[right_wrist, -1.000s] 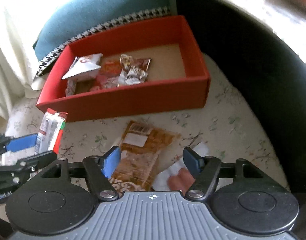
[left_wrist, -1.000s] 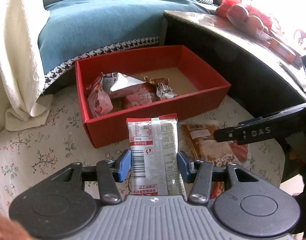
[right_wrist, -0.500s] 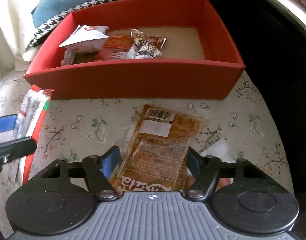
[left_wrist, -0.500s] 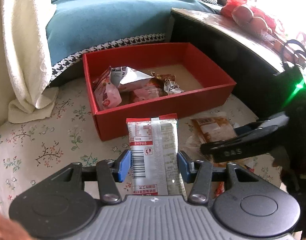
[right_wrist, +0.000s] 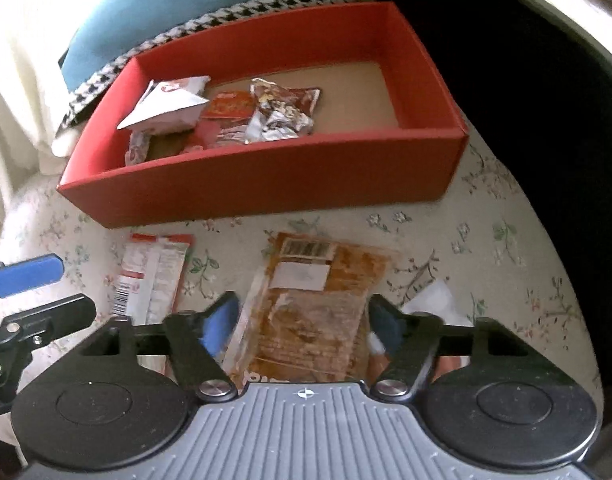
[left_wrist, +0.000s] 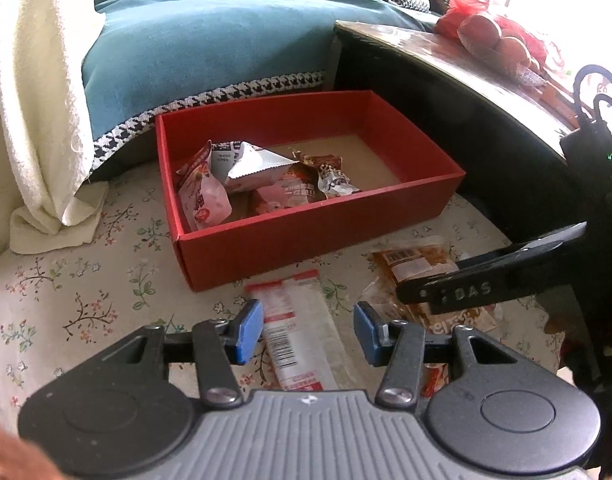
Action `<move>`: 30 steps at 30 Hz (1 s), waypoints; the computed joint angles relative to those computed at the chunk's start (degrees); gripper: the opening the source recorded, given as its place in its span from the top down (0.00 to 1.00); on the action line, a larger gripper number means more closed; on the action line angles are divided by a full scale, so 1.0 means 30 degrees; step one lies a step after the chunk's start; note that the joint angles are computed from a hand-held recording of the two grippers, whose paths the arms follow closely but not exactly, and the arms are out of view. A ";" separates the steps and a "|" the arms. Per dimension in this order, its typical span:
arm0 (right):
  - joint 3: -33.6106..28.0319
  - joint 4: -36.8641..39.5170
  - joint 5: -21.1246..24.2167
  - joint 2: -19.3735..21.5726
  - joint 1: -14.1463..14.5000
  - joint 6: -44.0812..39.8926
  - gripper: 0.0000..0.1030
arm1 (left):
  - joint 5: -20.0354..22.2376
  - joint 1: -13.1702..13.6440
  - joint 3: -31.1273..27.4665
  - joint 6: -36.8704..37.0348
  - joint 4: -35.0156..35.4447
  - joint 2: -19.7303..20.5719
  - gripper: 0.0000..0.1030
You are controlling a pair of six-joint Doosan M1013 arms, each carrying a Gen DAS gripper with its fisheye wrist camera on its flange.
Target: Organize snacks
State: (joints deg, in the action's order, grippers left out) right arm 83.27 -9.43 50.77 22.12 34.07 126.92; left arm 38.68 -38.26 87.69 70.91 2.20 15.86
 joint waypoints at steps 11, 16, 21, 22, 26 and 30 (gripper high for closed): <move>0.0409 0.0194 0.0128 -0.0351 0.0084 -0.1163 0.38 | 0.2561 -0.0123 -0.0654 -0.0836 -0.0382 0.1230 0.37; 0.0642 -0.0006 -0.0393 -0.0764 -0.0038 -0.1088 0.40 | 0.2293 -0.0417 -0.0805 -0.2823 0.0909 0.1620 0.25; 0.0813 0.0029 -0.0908 -0.0992 -0.0161 -0.0865 0.41 | 0.2658 -0.0787 -0.1343 -0.4499 0.2537 0.2048 0.33; 0.0864 0.0065 -0.1053 -0.1059 -0.0188 -0.0875 0.41 | 0.3019 -0.0977 -0.1493 -0.4924 0.3438 0.2134 0.47; 0.1112 0.0116 -0.1725 -0.1364 -0.0292 -0.0679 0.41 | 0.3145 -0.1134 -0.1490 -0.4981 0.4241 0.2086 0.57; 0.1470 0.0068 -0.2394 -0.1767 -0.0415 -0.0323 0.43 | 0.2851 -0.1015 -0.1250 -0.4657 0.3745 0.1790 0.61</move>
State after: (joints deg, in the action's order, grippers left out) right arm 87.68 -9.22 43.58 16.82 32.82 125.95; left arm 47.23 -41.31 83.94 56.93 13.43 21.23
